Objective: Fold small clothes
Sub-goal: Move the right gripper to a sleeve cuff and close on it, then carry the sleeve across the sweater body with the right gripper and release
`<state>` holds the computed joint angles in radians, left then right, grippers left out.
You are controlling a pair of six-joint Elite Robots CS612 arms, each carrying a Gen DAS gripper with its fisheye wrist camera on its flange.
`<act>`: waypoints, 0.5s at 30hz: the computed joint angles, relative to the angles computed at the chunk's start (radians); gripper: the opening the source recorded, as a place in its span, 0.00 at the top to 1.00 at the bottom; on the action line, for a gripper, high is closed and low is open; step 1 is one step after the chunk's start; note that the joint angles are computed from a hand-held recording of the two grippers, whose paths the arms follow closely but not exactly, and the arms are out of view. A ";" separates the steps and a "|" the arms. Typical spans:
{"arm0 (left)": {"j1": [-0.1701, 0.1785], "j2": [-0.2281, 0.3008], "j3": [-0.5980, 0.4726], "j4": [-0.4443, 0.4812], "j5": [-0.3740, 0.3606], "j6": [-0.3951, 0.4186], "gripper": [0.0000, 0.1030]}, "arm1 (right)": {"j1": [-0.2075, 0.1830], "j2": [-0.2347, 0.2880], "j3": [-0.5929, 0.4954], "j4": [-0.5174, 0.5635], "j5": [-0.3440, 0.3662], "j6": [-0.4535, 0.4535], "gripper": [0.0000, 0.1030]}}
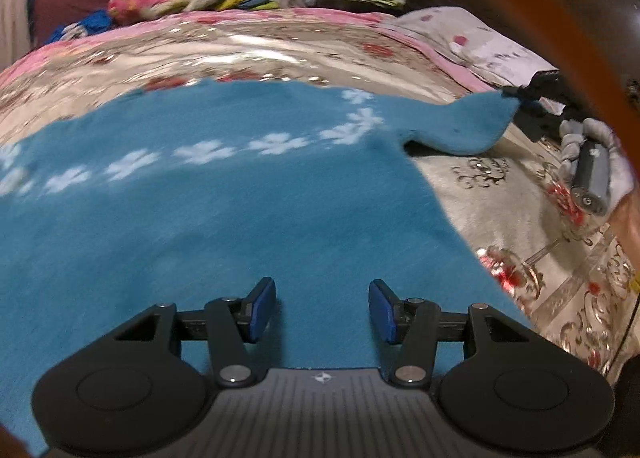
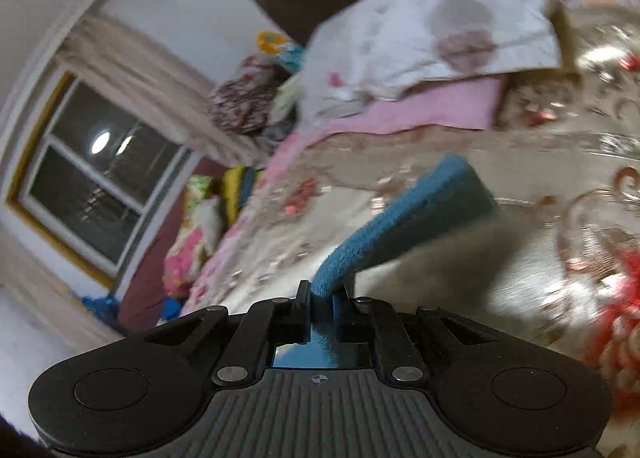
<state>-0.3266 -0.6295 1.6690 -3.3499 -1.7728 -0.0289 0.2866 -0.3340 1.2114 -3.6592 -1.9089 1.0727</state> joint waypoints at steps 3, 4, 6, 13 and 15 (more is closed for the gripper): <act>0.020 -0.004 0.017 -0.009 -0.014 -0.013 0.46 | 0.022 -0.006 -0.027 0.016 0.008 -0.058 0.90; 0.028 -0.005 0.023 -0.020 -0.022 -0.016 0.46 | 0.030 -0.005 -0.046 0.034 0.012 -0.085 0.90; 0.043 -0.005 0.034 -0.056 -0.037 -0.020 0.46 | 0.047 -0.001 -0.097 0.086 0.025 -0.147 0.90; 0.095 0.017 0.036 -0.147 -0.082 -0.042 0.46 | 0.119 0.095 -0.406 0.333 0.112 -0.408 0.90; 0.106 0.028 0.026 -0.159 -0.094 -0.052 0.46 | 0.144 0.141 -0.516 0.435 0.137 -0.478 0.90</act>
